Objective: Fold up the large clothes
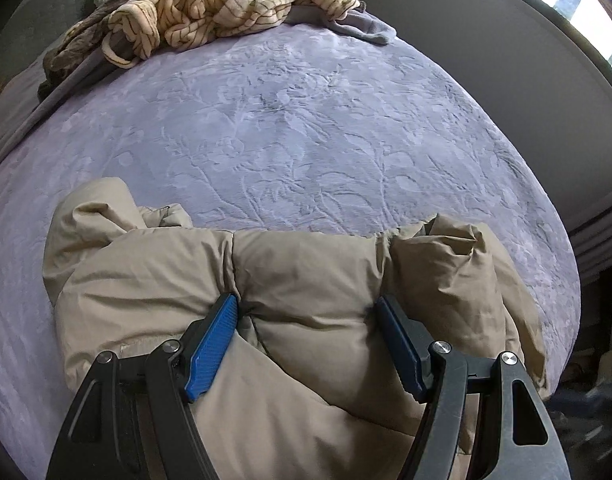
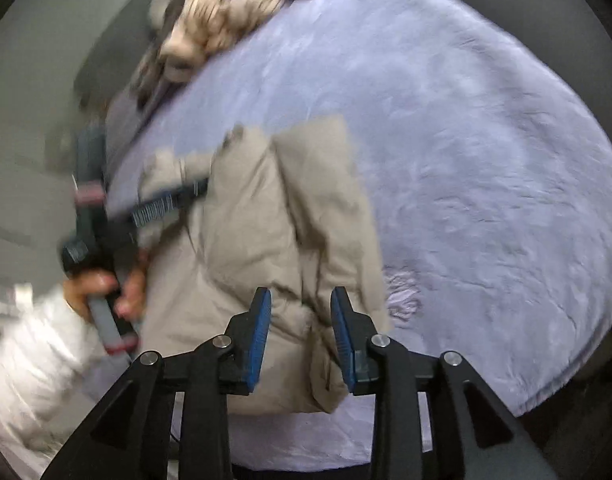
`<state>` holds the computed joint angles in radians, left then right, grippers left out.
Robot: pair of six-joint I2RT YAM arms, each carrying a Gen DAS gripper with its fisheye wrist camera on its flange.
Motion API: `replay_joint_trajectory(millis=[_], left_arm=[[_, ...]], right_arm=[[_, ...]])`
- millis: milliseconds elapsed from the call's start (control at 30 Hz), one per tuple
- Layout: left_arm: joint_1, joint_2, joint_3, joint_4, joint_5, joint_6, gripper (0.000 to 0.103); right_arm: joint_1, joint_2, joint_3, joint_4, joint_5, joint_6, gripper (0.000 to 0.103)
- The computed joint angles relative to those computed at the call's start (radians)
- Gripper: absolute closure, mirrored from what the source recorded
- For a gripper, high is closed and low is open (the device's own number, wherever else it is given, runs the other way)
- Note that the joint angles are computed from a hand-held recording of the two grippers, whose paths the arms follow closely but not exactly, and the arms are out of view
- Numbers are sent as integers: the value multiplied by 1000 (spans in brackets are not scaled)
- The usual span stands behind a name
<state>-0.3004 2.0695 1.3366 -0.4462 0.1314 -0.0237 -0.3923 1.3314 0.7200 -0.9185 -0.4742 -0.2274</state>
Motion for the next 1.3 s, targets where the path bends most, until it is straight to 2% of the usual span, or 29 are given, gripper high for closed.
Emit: replay_joint_trajectory(millis=[33, 100, 267, 400, 600, 767, 800, 867, 1000, 1200, 1300], left_arm=[[-3, -1, -1, 1, -6, -8, 31], [-16, -6, -10, 9, -15, -19, 31], [-65, -7, -23, 22, -90, -25, 28], [-54, -69, -31, -45, -91, -58, 28], [-14, -295, -197, -120, -118, -52, 28], [34, -443, -316, -196, -104, -118, 28], [42, -473, -341, -204, -106, -127, 20], [51, -537, -396, -212, -126, -141, 0], [97, -638, -484, -211, -92, -130, 0], [159, -682, -554, -200, -52, -92, 0], [193, -710, -585, -196, -17, -52, 0]], right_arm=[[0, 0, 0, 0, 0, 0, 70], [58, 95, -92, 109, 96, 3, 74], [-22, 151, -171, 202, 45, -36, 74], [-29, 170, -152, 168, 36, -79, 74], [-44, 265, -87, 134, 18, -129, 74], [-30, 350, -30, 130, 14, -131, 73], [-20, 362, -9, 116, 16, -117, 73], [-22, 359, -4, 109, 19, -118, 71], [38, 305, 22, 95, 40, -68, 71], [88, 239, -4, 109, 79, 19, 71], [126, 136, -33, 117, 105, 86, 69]])
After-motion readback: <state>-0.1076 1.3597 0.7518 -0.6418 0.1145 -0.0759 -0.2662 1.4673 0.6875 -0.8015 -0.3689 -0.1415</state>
